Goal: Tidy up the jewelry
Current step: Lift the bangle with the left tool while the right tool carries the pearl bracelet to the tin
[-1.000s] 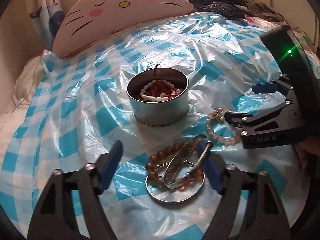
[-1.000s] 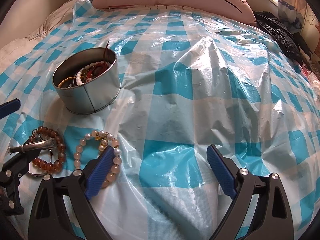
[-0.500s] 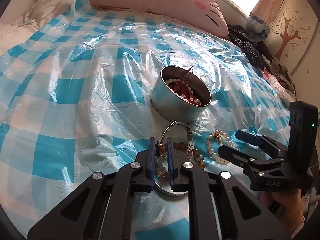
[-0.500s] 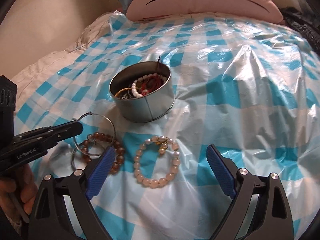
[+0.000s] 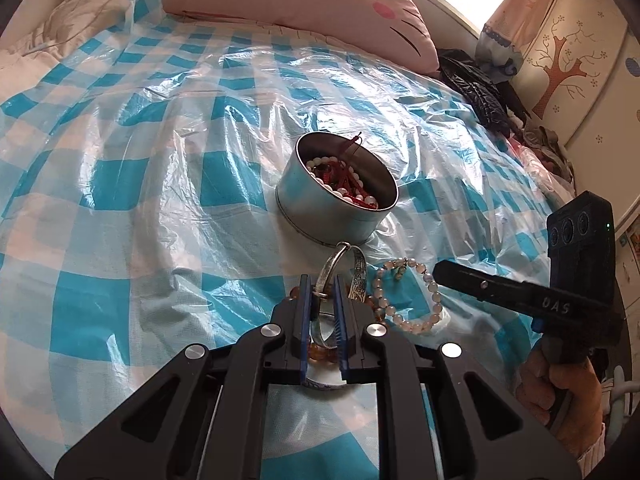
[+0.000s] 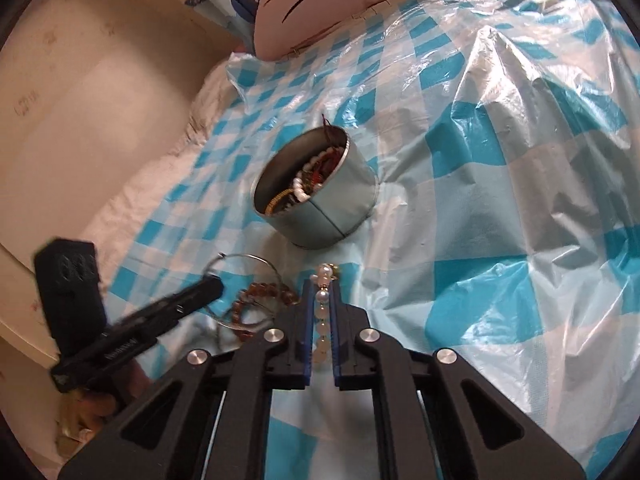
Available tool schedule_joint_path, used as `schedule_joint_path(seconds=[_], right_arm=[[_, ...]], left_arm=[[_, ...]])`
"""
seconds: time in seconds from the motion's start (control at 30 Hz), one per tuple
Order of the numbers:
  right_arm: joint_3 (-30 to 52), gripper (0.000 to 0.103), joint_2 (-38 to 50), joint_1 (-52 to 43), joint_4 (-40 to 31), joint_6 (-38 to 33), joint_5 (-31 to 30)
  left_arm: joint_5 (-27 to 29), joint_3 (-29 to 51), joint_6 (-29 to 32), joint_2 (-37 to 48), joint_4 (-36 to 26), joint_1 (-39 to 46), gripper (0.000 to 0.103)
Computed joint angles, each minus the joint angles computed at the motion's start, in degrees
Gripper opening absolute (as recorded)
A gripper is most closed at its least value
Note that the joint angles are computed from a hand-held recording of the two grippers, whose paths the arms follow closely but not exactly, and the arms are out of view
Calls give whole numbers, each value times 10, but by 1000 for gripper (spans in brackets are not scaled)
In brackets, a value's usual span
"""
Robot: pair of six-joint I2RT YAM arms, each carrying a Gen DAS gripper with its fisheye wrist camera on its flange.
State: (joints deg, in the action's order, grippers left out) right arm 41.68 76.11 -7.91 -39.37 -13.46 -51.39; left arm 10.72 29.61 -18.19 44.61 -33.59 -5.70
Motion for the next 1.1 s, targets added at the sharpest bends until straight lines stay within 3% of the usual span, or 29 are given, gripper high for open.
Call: schedule_joint_path(seconds=[0.13,0.23,0.27,0.3,0.33,0.37,0.4,0.47,0.57,0.63,0.7,0.77,0.9,1.03,1.1], right_arm=[[7,8,30,-50,-49,-24,-110],[16,8,42,-49,-62,-31,-113],[12,8,30,-39,-45,-9,-84],[4,14,8,-26,-19,22,-37],[-2,39,-14,-11,1,45,7],[-7,51,-33,0,16,56,42],[-15,54,-52,13,33,61,70],[-21,54,-65,62,51,58,134],[-31,34,-64,182,86,63,297],[-42,20,-82,215,96,55,328],[-38,9,-72,158,76,43,237],[-17,9,-26,53,28,17,68],[10,9,47,-64,-73,-53,-127],[23,9,77,-99,-153,-133,-204],[19,9,67,-94,-139,-118,-198]], left_arm=[[-21,3,-18,-2,-6,-26,11],[-46,7,-28,4,-11,-54,11],[-54,7,-30,5,-12,-62,11],[-61,8,-33,8,-12,-69,11],[-68,9,-33,10,-13,-76,11],[-73,8,-32,11,-12,-80,11],[-78,9,-32,13,-11,-83,11],[-80,8,-33,15,-10,-86,11],[-81,8,-33,16,-11,-83,11],[-80,8,-35,13,-12,-81,11],[-77,7,-36,10,-12,-78,11],[-73,6,-36,7,-11,-77,11],[-76,6,-50,-1,-16,-91,11],[-100,5,-74,-4,-20,-125,11],[-118,7,-85,-3,-20,-140,11]])
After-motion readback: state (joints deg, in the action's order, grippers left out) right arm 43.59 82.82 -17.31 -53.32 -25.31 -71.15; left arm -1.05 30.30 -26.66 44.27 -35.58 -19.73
